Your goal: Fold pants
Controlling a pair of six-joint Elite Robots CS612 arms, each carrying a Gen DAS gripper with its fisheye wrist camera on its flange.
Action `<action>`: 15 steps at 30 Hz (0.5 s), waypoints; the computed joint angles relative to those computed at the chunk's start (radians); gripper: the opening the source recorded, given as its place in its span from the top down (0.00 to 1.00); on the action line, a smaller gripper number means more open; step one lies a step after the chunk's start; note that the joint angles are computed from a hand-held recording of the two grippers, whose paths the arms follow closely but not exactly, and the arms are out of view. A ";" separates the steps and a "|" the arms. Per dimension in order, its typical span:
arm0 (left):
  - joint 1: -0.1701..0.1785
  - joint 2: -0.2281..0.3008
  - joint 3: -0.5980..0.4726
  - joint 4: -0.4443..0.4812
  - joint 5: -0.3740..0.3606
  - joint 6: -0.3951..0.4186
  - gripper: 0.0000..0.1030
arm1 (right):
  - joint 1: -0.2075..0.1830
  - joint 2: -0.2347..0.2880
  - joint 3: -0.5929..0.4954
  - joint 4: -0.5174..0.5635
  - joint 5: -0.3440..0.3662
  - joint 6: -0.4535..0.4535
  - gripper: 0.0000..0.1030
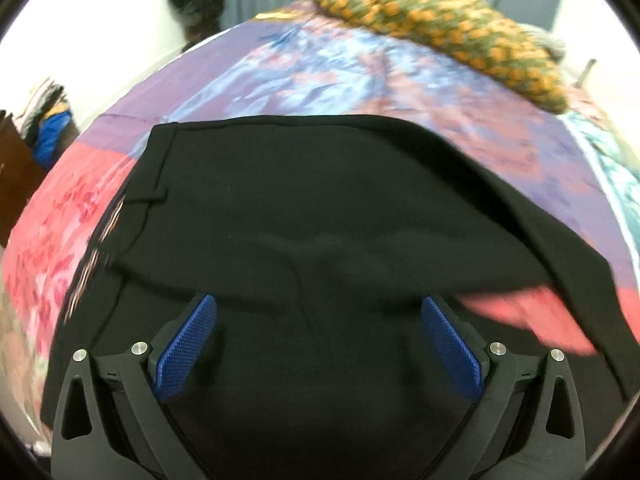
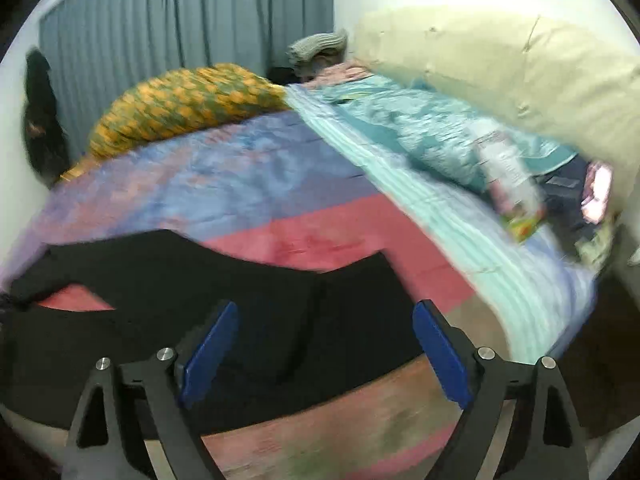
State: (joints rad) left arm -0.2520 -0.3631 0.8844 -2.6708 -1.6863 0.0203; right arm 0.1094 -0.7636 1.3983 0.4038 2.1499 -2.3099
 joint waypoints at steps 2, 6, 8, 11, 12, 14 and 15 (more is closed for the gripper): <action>-0.001 -0.028 0.071 -0.073 -0.009 0.005 0.01 | 0.006 -0.016 0.021 -0.116 -0.139 0.002 0.14; -0.017 -0.023 0.109 -0.122 0.018 0.026 0.01 | 0.004 0.022 -0.006 -0.287 -0.400 0.007 0.14; -0.024 -0.007 0.098 -0.086 0.059 0.052 0.00 | -0.012 0.063 -0.037 -0.326 -0.511 0.047 0.14; -0.023 0.000 0.110 -0.147 0.063 0.050 0.00 | -0.028 0.115 -0.071 -0.285 -0.515 0.190 0.15; -0.023 0.001 0.107 -0.142 0.062 0.052 0.00 | -0.031 0.115 -0.059 -0.286 -0.488 0.241 0.19; -0.020 0.004 0.104 -0.150 0.053 0.052 0.00 | -0.039 0.086 0.016 -0.368 -0.414 0.382 0.22; -0.019 0.004 0.108 -0.160 0.046 0.050 0.00 | -0.041 0.076 0.040 -0.399 -0.384 0.437 0.22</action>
